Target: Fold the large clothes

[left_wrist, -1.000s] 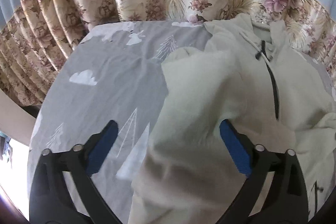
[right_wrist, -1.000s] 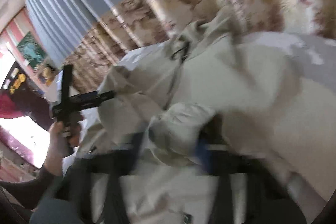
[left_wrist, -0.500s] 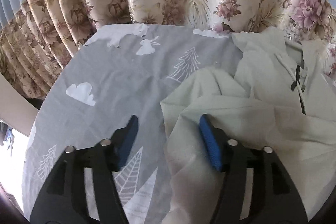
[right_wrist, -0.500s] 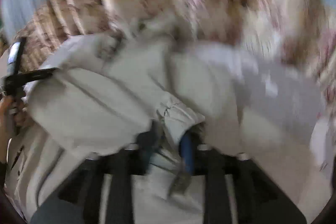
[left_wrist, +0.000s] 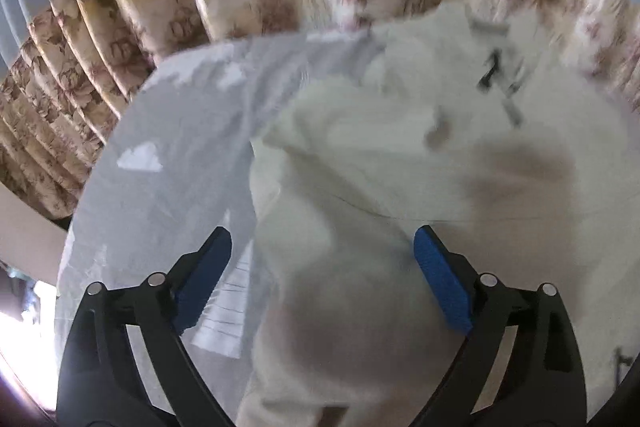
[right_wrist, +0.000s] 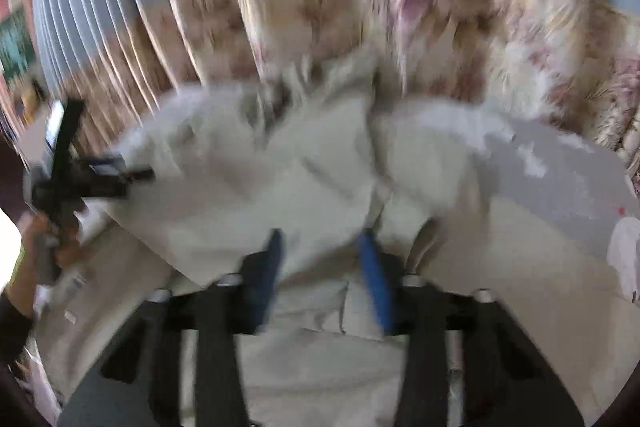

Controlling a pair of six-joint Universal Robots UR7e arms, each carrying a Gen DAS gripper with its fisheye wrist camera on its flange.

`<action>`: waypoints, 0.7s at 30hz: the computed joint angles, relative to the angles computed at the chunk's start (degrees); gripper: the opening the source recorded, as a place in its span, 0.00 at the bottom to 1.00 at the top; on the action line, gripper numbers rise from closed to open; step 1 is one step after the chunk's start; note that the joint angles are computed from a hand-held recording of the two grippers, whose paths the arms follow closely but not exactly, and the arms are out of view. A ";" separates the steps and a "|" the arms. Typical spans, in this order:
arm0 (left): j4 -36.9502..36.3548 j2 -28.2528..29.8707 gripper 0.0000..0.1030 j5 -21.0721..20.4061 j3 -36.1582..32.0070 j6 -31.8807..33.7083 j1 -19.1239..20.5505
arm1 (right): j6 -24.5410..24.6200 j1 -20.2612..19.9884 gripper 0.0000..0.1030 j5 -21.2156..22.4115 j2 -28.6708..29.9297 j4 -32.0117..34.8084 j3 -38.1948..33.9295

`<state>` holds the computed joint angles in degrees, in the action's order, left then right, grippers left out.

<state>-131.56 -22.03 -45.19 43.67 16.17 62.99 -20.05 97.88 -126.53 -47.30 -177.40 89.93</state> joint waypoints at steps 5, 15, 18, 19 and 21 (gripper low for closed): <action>6.91 4.21 0.97 -1.25 -8.83 -4.27 2.06 | 0.97 -2.85 0.04 -1.62 1.84 3.50 -3.62; -13.28 -6.76 0.97 -1.32 10.88 4.73 -1.55 | 2.33 0.14 0.69 1.45 -8.69 -8.48 8.72; -17.54 -10.56 0.97 -4.64 16.12 5.47 -2.73 | 4.56 0.11 0.69 -4.87 -14.55 -16.36 15.80; -17.98 -11.32 0.97 -5.31 17.11 4.94 -3.07 | 6.24 -0.46 0.69 -6.40 -16.28 -18.02 17.64; -18.21 -12.51 0.97 -7.13 18.52 3.34 -3.59 | 11.58 -2.65 0.69 -7.94 -20.88 -21.73 22.41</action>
